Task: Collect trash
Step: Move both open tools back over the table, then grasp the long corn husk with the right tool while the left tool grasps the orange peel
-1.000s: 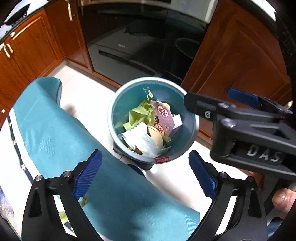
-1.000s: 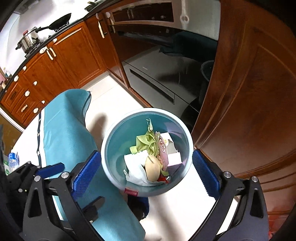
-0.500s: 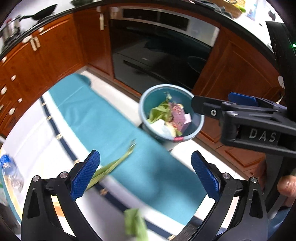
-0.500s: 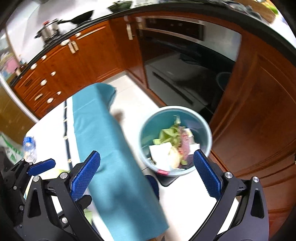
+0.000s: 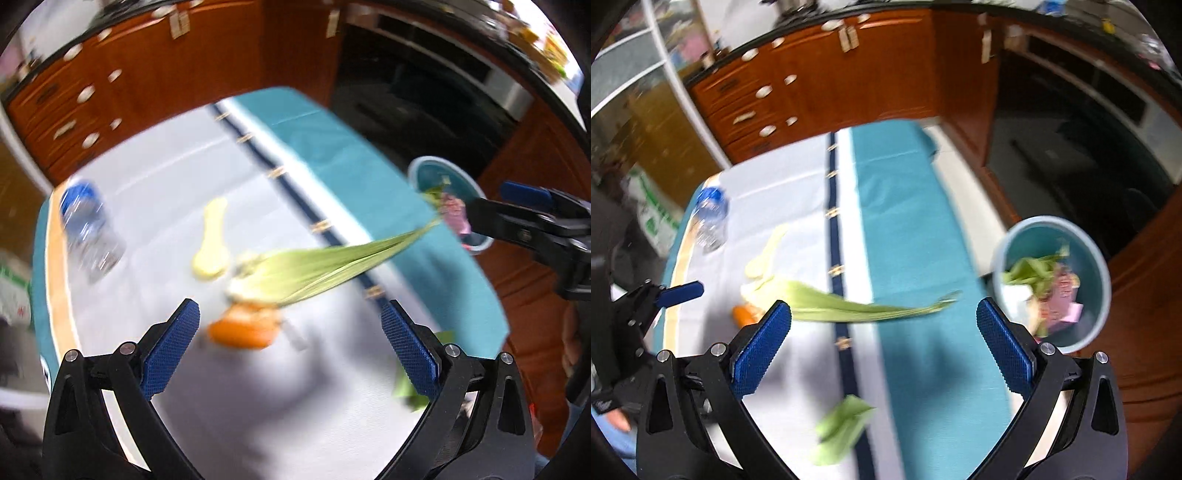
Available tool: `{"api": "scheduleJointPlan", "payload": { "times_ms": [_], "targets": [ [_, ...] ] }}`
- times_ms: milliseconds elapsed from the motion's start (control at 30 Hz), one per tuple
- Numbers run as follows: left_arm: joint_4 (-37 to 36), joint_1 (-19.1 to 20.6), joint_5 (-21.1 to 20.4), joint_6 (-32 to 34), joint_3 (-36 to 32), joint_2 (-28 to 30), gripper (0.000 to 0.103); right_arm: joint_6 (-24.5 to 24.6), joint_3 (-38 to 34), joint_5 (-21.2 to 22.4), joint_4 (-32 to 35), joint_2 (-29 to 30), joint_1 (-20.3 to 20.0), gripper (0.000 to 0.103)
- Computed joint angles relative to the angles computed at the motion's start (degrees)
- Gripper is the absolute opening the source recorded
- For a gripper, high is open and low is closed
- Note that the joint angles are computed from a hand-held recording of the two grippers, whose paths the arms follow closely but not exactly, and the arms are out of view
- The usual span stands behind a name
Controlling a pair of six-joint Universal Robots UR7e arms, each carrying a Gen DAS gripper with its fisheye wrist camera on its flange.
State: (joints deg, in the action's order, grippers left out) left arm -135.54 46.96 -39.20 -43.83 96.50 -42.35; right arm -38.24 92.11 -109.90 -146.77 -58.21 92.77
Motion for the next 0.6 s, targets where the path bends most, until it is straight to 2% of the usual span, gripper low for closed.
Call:
{"api": "scheduleJointPlan", "payload": {
  "times_ms": [167,333,567,600],
  "targets": [
    [-1.3,1.3,-1.0,-3.8,5.4,-2.7,0.099,-0.5,0.7,-1.7,2.9,2.2,1.0,0.097],
    [-3.4,2.4,-2.1,-3.9,7.6,-3.1,0.099,-1.3,0.4,-3.2,3.7,4.3,1.3,0.097],
    [-4.3,4.1,-2.9,-2.3,4.8,-0.7,0.099,-4.7,1.1,-3.1,1.5,5.1,1.2,0.097],
    [-4.3,4.4,-2.7,-2.3,4.3,-0.3,0.099,-5.0,0.7,-3.0,1.6,5.3,1.2,0.092]
  ]
}}
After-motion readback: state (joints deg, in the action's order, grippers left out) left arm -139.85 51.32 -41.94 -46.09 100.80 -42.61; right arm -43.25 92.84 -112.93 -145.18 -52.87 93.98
